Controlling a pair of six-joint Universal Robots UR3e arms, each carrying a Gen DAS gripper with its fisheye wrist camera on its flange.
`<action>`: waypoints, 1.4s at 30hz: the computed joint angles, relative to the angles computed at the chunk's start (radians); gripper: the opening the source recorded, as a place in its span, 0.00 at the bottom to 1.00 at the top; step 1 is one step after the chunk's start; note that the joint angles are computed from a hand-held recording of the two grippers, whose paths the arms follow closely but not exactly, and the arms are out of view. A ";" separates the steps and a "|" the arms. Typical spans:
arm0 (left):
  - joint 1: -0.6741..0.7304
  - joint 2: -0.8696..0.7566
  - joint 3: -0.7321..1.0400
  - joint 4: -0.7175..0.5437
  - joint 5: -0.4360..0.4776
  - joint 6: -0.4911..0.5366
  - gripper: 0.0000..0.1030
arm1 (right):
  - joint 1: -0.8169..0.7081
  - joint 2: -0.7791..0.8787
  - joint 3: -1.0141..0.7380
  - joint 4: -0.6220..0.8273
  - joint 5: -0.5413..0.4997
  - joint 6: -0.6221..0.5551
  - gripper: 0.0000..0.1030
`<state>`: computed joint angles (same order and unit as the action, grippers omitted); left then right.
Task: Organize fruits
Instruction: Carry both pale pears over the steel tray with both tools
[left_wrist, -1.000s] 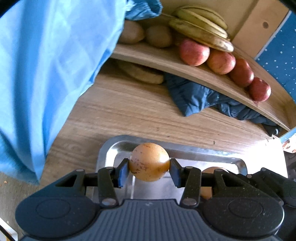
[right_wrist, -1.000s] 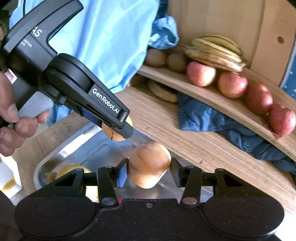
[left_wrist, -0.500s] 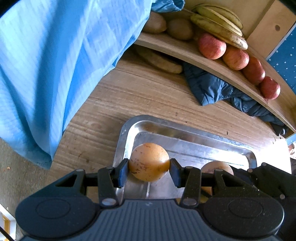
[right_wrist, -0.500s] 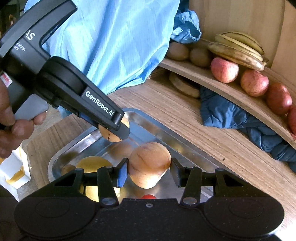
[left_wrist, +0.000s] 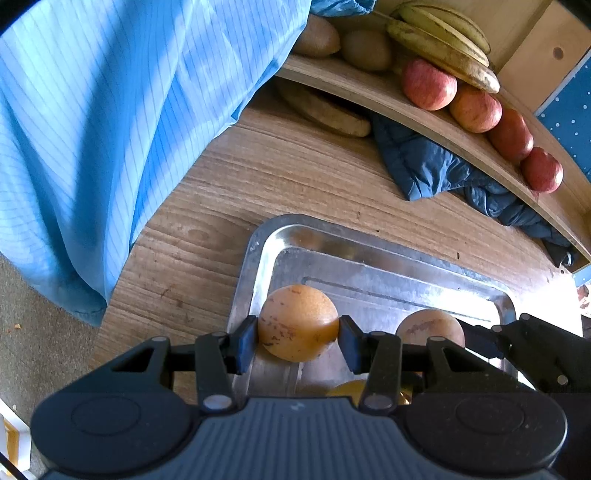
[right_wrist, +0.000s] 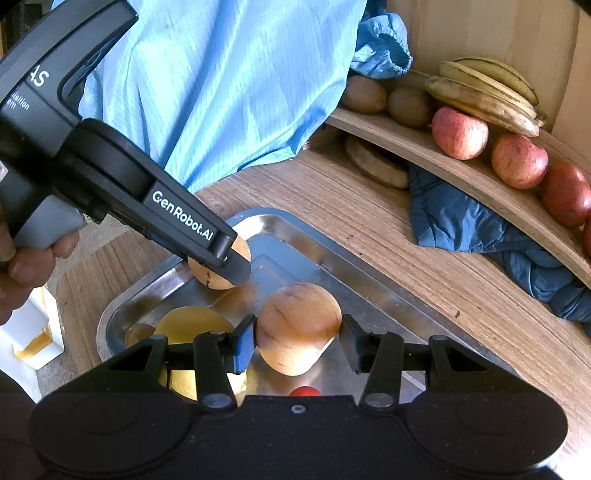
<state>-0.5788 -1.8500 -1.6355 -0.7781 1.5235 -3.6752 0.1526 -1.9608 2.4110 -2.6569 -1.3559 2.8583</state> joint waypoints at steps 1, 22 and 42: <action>-0.001 -0.001 0.001 -0.002 0.000 0.000 0.49 | 0.000 0.002 -0.001 0.000 -0.001 0.000 0.48; -0.018 -0.067 0.080 -0.018 0.008 0.005 0.49 | -0.010 0.013 0.001 -0.010 -0.020 0.028 0.48; -0.030 -0.138 0.171 -0.043 0.008 0.013 0.49 | -0.036 0.022 0.003 -0.012 -0.038 0.056 0.49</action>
<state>-0.6084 -1.9877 -1.4643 -0.8210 1.5316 -3.6621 0.1170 -1.9384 2.4138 -2.6691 -1.3939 2.9143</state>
